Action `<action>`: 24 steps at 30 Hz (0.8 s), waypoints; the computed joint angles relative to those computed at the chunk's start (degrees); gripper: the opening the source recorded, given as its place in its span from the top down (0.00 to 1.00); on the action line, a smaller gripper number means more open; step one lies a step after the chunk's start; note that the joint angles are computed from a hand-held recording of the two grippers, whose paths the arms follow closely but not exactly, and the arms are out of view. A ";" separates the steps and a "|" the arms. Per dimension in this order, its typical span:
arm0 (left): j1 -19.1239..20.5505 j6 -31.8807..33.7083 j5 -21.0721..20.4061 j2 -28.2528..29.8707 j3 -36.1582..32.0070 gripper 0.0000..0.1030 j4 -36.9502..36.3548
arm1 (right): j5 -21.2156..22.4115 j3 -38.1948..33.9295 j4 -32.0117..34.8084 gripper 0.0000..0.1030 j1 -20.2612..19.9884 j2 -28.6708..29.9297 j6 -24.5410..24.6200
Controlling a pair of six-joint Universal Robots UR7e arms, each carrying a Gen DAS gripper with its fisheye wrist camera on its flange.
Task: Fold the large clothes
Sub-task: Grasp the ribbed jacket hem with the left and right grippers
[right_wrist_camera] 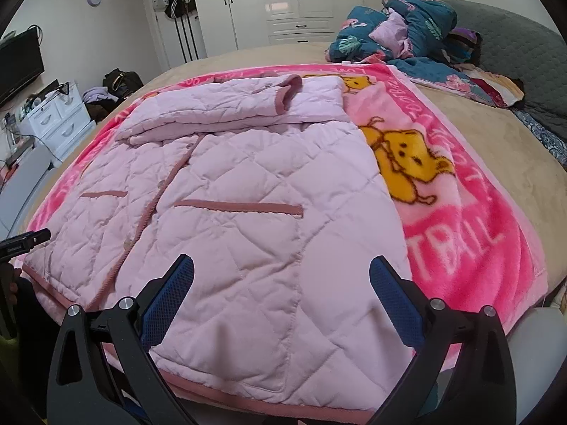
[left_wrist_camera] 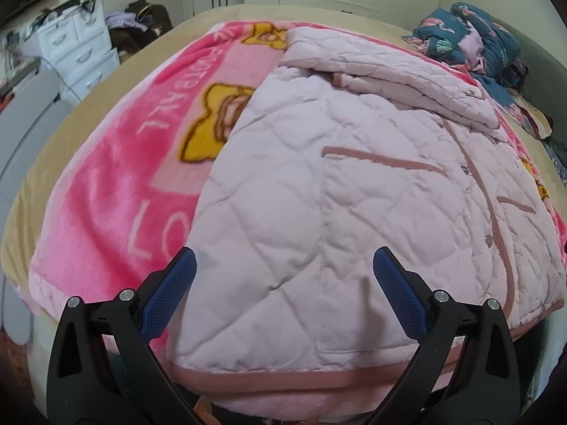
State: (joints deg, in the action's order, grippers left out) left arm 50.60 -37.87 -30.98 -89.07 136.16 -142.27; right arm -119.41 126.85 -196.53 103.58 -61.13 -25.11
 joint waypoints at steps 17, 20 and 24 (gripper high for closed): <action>7.00 -2.90 -10.54 -2.18 -0.91 0.09 2.09 | 0.81 4.12 0.78 0.04 -2.88 -4.58 0.06; 6.79 -2.51 -10.08 -1.49 -1.03 0.09 2.46 | 1.16 5.02 2.47 0.04 -3.55 -6.07 0.68; 6.36 -0.84 -10.14 -1.49 -0.49 0.18 0.55 | 1.34 6.46 5.18 0.04 -4.39 -8.17 1.01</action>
State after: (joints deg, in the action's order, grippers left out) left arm 56.96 -38.72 -41.11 -90.56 135.67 -141.72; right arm -118.07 133.31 -191.35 99.18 -69.31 -24.10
